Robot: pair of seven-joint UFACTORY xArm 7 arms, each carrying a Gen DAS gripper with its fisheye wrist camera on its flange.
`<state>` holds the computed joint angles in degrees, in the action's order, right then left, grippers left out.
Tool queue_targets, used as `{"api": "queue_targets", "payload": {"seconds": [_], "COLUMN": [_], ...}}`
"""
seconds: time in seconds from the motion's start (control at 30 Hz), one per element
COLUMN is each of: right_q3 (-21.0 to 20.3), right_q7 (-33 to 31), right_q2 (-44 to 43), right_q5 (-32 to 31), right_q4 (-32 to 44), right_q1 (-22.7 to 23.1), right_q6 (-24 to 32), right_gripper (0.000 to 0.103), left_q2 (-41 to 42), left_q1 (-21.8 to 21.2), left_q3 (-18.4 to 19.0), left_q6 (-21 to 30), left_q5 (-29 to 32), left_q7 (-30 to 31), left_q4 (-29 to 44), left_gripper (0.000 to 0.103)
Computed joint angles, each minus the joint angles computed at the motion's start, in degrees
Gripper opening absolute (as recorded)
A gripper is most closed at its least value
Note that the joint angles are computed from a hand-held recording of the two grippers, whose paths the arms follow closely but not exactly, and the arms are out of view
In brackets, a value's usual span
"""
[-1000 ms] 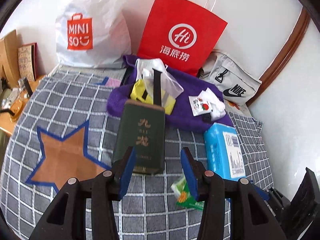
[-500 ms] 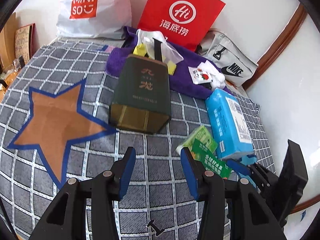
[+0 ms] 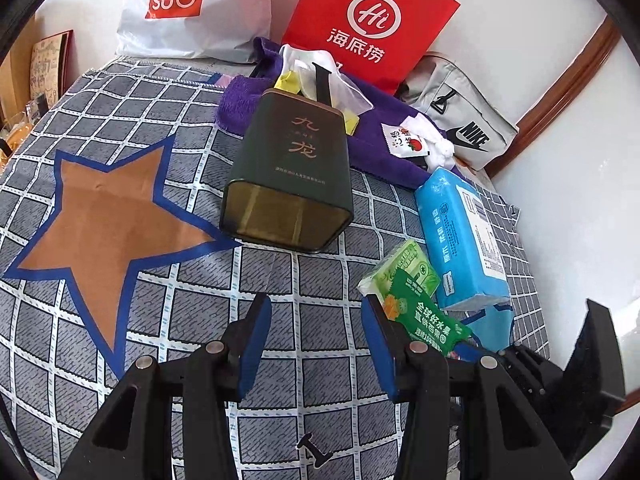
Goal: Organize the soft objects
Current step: 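Grasp the green snack packet with the right tool while the left tool grasps the green cassette tissue pack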
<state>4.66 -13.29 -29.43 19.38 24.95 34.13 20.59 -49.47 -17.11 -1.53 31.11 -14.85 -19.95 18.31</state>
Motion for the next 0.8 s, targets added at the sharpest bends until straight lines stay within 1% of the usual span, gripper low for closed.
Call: {"api": "queue_targets", "payload": {"seconds": [0.1,0.2,0.23,0.3,0.33,0.37,0.4,0.43,0.47,0.5,0.53,0.57,0.63,0.67,0.73,0.8], "right_q3": [1.79,2.62,3.24,6.62,7.62,6.38,4.06,1.64,1.07,1.13,1.0,0.43,-0.42,-0.81,-1.83,-1.48], "right_q7": [1.64,3.61,4.54,8.37,10.06,10.01,9.38,8.25,7.89,8.0,8.01,7.72,7.36,7.14,6.31,7.32], "right_q2": [0.18,3.58,5.41,7.67,8.52,9.32,9.17,8.69,8.1,7.68,7.09,6.37,4.82,3.42,0.43,-2.63], "right_q5": [-1.98,-4.44,-5.56,-10.04,-12.04,-11.65,-9.77,-7.39,-6.74,-6.78,-6.6,-5.83,-4.2,-3.23,-0.93,0.22], "right_q4": [-0.69,1.03,1.83,2.34,2.26,2.51,2.41,2.37,2.14,2.17,2.11,1.95,1.74,1.36,0.27,-1.08], "right_q1": [-1.34,-2.55,-3.46,-7.43,-8.78,-7.73,-5.6,-3.32,-2.85,-3.13,-3.22,-2.84,-2.23,-1.82,-0.65,-1.07], "right_q6": [-5.02,-6.1,-6.65,-8.42,-9.44,-9.58,-9.55,-8.77,-8.36,-7.62,-6.7,-5.83,-3.65,-2.27,0.01,1.72], "right_gripper": [0.062,0.062,0.062,0.062,0.062,0.061,0.06,0.049,0.039,0.035,0.029,0.026,0.024,0.013,0.006,0.006], "left_q2": [0.1,-0.12,-0.22,-0.46,-0.64,-0.6,-0.49,-0.3,-0.11,0.05,0.2,0.29,-0.05,-0.33,-0.66,-0.35], "left_q1": [-0.02,-0.26,-0.23,-0.32,-0.38,-0.53,-0.68,-0.75,-0.87,-0.98,-1.1,-1.22,-1.37,-1.41,-1.68,-2.19], "left_q3": [-0.06,-0.08,-0.23,-0.41,-0.45,-0.32,-0.15,-0.03,0.19,0.34,0.46,0.64,0.76,0.83,1.07,0.83], "left_q6": [0.47,1.02,1.22,1.45,1.49,1.46,1.42,1.26,0.96,0.77,0.59,0.48,0.52,0.56,0.44,-0.25], "left_q5": [0.0,-0.05,0.06,0.14,0.05,-0.08,-0.23,-0.34,-0.5,-0.68,-0.91,-1.12,-1.27,-1.33,-1.68,-1.82], "left_q7": [-0.26,-0.24,-0.28,-0.33,-0.46,-0.46,-0.39,-0.31,-0.13,-0.02,0.02,0.14,0.45,0.62,0.94,1.38], "left_q4": [-0.08,-0.2,-0.23,-0.49,-0.66,-0.76,-0.82,-0.86,-0.95,-0.98,-1.05,-1.11,-1.33,-1.49,-1.67,-1.52], "left_gripper": [0.044,0.044,0.044,0.044,0.044,0.044,0.044,0.044,0.044,0.044,0.044,0.044,0.044,0.044,0.044,0.044]}}
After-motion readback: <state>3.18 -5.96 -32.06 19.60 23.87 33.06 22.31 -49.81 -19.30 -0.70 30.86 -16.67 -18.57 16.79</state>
